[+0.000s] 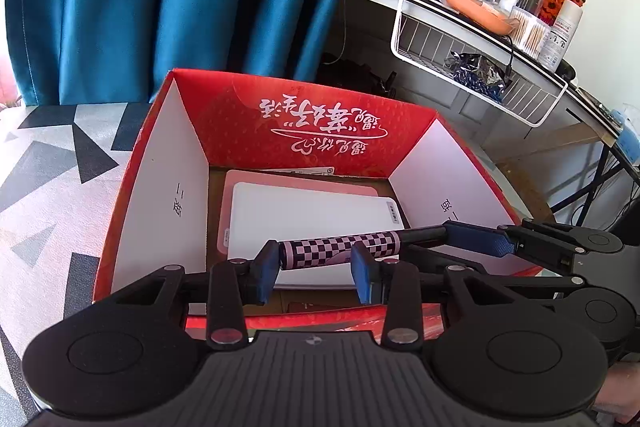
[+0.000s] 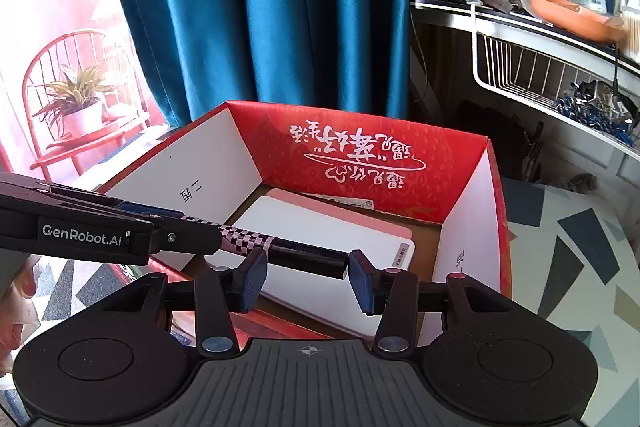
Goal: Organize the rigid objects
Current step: 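Open the left gripper to release the checkered marker in the box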
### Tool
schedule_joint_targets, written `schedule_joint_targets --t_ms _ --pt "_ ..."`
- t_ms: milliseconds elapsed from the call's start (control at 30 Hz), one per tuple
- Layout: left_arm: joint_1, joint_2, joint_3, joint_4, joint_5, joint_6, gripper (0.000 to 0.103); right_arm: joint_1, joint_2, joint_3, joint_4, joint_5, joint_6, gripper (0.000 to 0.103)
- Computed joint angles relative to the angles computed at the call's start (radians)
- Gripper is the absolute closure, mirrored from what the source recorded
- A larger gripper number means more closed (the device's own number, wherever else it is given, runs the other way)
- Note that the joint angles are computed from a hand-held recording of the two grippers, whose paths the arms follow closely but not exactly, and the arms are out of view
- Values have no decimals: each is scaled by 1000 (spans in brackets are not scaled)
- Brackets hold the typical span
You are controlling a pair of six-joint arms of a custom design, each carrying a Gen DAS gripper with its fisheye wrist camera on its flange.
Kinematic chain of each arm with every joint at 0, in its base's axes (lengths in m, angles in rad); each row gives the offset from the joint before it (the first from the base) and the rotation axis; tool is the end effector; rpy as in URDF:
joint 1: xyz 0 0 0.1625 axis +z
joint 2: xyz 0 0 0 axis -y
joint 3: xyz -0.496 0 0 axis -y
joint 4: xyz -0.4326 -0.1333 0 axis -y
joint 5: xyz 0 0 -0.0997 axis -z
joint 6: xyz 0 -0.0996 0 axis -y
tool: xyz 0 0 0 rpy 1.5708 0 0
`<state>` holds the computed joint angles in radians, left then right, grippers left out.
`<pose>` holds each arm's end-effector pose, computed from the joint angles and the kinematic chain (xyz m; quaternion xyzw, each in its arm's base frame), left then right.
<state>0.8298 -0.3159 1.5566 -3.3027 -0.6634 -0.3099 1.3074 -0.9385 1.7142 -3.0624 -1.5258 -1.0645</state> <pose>-0.3355 -0.6805 -0.0997 0.0824 0.8745 -0.4023 0.2582 -0.0603 -0.7528 0.2501 0.3724 -0.8592 0.2888 0.1993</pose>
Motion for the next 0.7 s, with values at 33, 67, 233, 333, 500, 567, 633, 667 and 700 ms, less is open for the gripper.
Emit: schedule_joint_targets --t_ms 33,67,233,333,500,567,633,667,700 --pt "-1 1 0 -1 1 3 62 0 0 0 1 -1 3 59" --pt "-1 2 0 0 3 8 60 0 -1 0 3 -2 5 59" --pt "-12 8 2 -24 31 35 48 -2 -7 8 -6 2 20 50" --pt "-19 9 12 -67 45 47 34 -9 -15 17 -23 20 48 35" --pt "-38 12 20 -90 108 56 4 -21 -26 38 -66 35 87 11" --pt "-43 7 28 -88 117 50 3 -26 -34 48 -75 50 96 5" --pt "-47 -3 44 -90 118 30 0 -30 -40 59 -99 63 108 1" --pt "-49 -5 52 -99 118 29 0 -31 -43 65 -113 65 111 0" --pt "-52 -7 59 -106 124 30 0 -31 -45 71 -129 63 115 0"
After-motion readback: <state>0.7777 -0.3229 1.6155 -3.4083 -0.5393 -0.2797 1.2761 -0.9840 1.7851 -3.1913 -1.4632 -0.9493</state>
